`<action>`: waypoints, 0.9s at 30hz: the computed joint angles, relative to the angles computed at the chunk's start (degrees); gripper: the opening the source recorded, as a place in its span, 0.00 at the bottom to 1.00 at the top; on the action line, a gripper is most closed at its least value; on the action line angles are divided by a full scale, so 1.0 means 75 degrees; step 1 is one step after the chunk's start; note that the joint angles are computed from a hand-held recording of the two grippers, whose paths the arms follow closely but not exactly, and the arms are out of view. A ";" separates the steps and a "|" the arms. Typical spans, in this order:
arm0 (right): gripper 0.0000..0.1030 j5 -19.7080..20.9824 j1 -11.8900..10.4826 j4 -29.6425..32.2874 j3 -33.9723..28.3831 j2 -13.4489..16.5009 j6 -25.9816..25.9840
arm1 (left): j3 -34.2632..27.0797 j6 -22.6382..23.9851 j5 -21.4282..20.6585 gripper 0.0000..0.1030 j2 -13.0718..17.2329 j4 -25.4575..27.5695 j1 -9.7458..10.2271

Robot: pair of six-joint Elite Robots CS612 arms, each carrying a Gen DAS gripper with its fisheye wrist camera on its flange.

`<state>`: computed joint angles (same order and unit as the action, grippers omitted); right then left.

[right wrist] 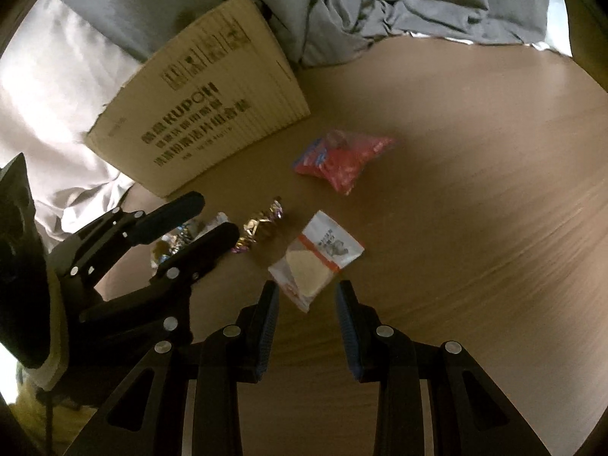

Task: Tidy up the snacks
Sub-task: 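Return both tools to the pile and grasp the purple-gold candy with the left gripper, then grasp the white cake packet with the right gripper while the left holds the candy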

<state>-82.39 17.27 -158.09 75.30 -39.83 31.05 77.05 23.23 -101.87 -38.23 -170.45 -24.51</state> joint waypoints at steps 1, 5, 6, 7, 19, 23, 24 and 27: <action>0.31 -0.0008 0.0002 0.0018 -0.0017 0.0019 0.0033 | -0.0031 -0.0013 -0.0035 0.32 0.0018 0.0051 0.0006; 0.31 0.0026 0.0004 0.0166 -0.0136 0.0099 0.0123 | -0.0171 -0.0141 -0.0185 0.27 0.0111 0.0261 0.0028; 0.31 0.0041 0.0000 0.0189 -0.0154 0.0111 0.0137 | -0.0194 -0.0161 -0.0212 0.26 0.0122 0.0295 0.0029; 0.31 0.0063 -0.0006 0.0195 -0.0168 0.0124 0.0164 | -0.0211 -0.0184 -0.0245 0.25 0.0134 0.0310 0.0032; 0.44 0.0040 -0.0017 0.0104 -0.0284 0.0221 0.0301 | -0.0352 -0.0584 -0.0459 0.15 0.0231 0.0421 0.0084; 0.44 -0.0146 0.0022 0.0103 -0.0412 0.0277 0.0159 | -0.0124 -0.1025 -0.0412 0.15 0.0104 0.0003 0.0147; 0.44 -0.0178 0.0026 0.0127 -0.0457 0.0297 0.0151 | -0.0065 -0.1115 -0.0366 0.15 0.0071 -0.0122 0.0158; 0.44 -0.0247 0.0045 0.0212 -0.0610 0.0368 0.0218 | 0.0101 -0.1419 -0.0277 0.15 -0.0022 -0.0452 0.0206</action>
<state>-84.24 17.60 -156.50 70.73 -37.07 32.69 77.81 12.59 -103.95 -38.39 -173.84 -22.97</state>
